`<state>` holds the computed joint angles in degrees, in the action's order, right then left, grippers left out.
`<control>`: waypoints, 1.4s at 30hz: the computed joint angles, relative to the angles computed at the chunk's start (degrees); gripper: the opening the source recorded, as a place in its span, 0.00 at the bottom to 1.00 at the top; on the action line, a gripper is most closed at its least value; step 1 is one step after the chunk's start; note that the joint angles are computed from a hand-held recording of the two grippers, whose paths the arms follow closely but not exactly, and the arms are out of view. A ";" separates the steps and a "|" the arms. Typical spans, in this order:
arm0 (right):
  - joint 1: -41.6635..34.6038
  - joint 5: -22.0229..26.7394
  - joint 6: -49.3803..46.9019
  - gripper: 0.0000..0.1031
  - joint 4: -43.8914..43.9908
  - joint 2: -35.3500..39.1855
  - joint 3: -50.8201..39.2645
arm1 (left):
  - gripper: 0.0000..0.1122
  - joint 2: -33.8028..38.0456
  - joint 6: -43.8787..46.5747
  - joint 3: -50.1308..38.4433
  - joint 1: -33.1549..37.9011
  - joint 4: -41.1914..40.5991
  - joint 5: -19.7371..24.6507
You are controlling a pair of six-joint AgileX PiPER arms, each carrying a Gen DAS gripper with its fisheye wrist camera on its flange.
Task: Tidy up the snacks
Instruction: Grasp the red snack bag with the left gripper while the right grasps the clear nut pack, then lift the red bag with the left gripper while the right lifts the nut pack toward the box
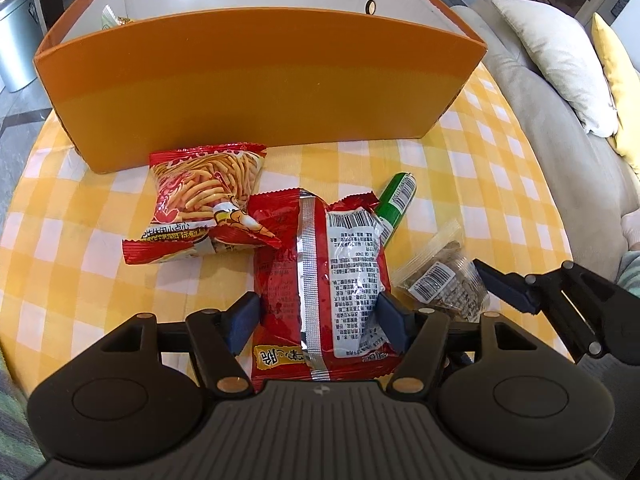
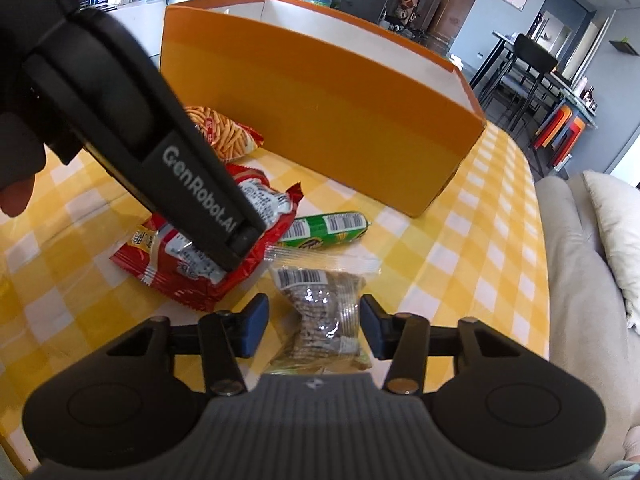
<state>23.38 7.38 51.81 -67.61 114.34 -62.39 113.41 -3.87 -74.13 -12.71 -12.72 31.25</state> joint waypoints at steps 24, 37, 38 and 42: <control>-0.82 4.24 -25.38 0.26 36.46 -1.40 -1.54 | 0.64 -1.55 5.82 3.83 1.28 -6.74 -4.89; -4.34 6.94 -43.54 0.26 63.34 -3.40 -2.52 | 0.63 -6.88 12.11 6.84 1.71 -11.88 -2.96; -4.14 7.35 -42.58 0.26 62.37 -4.08 -2.27 | 0.63 -7.45 12.33 7.13 1.73 -12.05 -2.89; -3.83 9.08 -41.31 0.26 62.02 -5.29 -2.96 | 0.63 -9.53 12.74 7.76 1.86 -11.73 -2.01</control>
